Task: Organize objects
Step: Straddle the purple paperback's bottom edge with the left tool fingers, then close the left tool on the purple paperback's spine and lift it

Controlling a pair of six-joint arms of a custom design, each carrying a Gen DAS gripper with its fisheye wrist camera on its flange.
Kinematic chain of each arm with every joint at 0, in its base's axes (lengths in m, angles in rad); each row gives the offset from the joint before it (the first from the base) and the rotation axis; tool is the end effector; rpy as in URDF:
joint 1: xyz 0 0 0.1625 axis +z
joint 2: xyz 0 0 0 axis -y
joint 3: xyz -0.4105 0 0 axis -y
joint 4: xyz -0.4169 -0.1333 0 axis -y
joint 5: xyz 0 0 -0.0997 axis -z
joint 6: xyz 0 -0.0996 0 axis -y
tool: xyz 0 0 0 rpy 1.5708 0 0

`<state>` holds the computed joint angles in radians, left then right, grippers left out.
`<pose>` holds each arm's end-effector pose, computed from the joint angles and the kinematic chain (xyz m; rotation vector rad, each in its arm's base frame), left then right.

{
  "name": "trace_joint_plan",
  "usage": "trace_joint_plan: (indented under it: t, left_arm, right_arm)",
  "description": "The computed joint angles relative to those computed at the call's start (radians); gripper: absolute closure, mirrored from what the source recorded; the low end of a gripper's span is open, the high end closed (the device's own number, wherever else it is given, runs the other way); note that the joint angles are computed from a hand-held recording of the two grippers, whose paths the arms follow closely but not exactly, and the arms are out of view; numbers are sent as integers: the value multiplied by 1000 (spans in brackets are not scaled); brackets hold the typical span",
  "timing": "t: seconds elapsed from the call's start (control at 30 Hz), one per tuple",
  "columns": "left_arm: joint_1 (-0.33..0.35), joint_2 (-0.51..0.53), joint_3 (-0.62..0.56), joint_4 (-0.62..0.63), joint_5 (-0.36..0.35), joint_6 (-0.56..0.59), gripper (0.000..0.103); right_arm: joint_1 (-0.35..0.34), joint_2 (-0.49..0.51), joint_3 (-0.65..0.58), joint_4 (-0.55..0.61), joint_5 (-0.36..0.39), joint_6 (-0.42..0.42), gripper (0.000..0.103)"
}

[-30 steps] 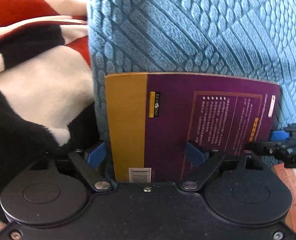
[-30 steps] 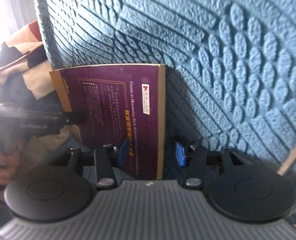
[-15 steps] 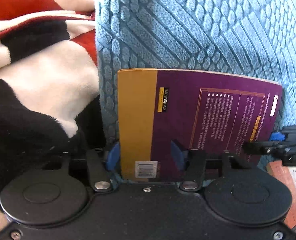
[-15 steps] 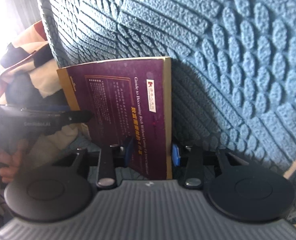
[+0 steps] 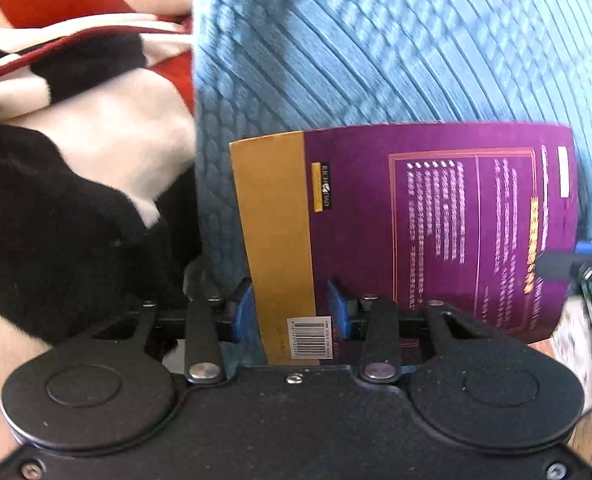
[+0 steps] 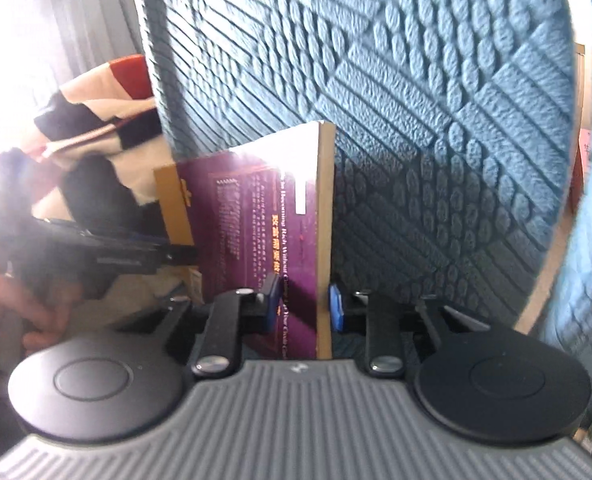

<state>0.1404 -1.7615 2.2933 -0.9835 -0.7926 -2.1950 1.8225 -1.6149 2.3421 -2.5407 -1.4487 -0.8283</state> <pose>-0.2302 -0.2378 0.2335 -0.2674 2.0307 -1.0874 0.2439 -0.3646 0.2235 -1.5962 2.6185 -0.4118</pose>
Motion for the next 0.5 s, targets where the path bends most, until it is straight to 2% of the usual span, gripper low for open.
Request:
trace_joint_plan:
  t: [0.17, 0.3, 0.4, 0.5]
  left_arm:
    - [-18, -28, 49, -110, -13, 45, 68]
    - [-9, -9, 56, -125, -7, 40, 68]
    - [-10, -24, 61, -109, -20, 29, 67]
    - [-9, -47, 86, -170, 8, 63, 62]
  right_arm:
    - [-48, -67, -30, 197, 97, 30, 83]
    - [-61, -87, -54, 288, 97, 72, 83]
    - [-72, -78, -71, 346, 85, 167, 83]
    - [-63, -72, -68, 326, 72, 233, 84]
